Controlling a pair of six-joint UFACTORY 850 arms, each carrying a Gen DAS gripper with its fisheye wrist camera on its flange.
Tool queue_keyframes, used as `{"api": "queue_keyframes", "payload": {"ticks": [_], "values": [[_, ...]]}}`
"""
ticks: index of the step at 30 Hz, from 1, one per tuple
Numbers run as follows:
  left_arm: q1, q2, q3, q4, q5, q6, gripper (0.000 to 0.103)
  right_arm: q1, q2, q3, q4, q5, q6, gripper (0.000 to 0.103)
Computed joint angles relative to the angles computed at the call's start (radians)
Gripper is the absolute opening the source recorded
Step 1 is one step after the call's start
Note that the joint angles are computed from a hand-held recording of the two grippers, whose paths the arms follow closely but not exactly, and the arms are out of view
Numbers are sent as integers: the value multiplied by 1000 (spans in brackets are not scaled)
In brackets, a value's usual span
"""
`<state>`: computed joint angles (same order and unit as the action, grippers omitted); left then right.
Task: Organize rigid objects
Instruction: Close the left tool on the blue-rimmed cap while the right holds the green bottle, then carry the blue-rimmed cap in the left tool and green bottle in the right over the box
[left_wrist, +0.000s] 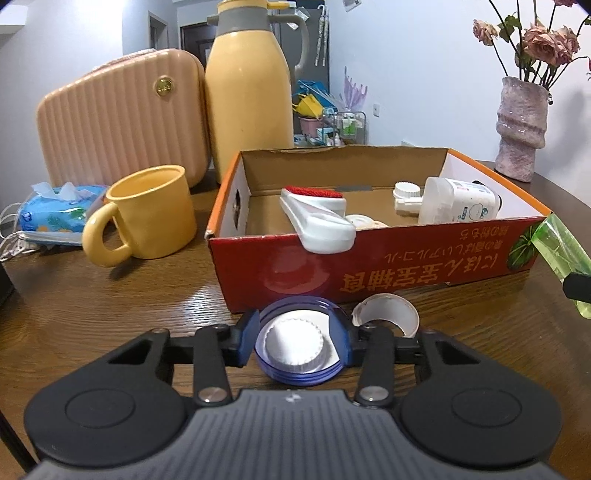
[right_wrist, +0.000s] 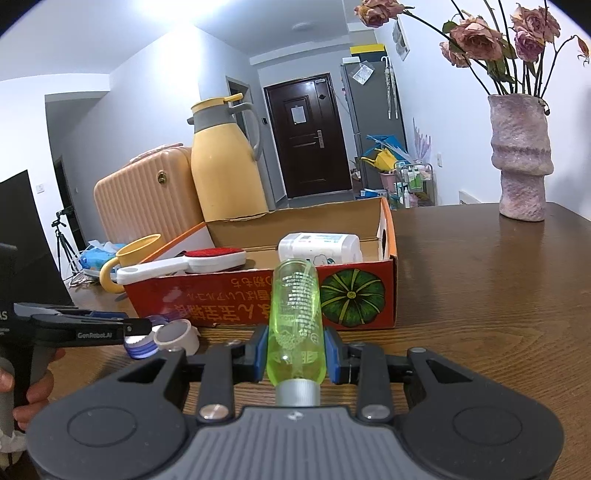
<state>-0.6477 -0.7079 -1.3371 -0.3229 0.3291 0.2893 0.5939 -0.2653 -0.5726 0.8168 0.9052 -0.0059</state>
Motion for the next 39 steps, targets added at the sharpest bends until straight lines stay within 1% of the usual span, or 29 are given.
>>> {"api": "queue_keyframes", "payload": {"ticks": [6,10,15,16,18,24,27,39], "values": [[15,-11,-19,127,-40,-122,44,-3,-2,0,2,-3,8,30],[18,-18,-29,183,-58,-167,42,-6,-3,1,-2,-5,15,30],[15,-31,-46,135,-85,-106,41,-8,-3,1,-7,-4,21,30],[13,-32,-46,125,-86,-92,39,-8,-3,1,-7,-4,21,30],[10,-30,-40,98,-76,-59,38,-8,-3,1,-7,-4,21,30],[9,-15,-14,125,-38,-92,38,-5,-4,1,-3,4,21,30],[7,-4,0,110,-20,-84,38,-4,-5,1,-1,9,20,30],[5,71,92,151,83,-185,37,8,1,2,28,34,10,30]]}}
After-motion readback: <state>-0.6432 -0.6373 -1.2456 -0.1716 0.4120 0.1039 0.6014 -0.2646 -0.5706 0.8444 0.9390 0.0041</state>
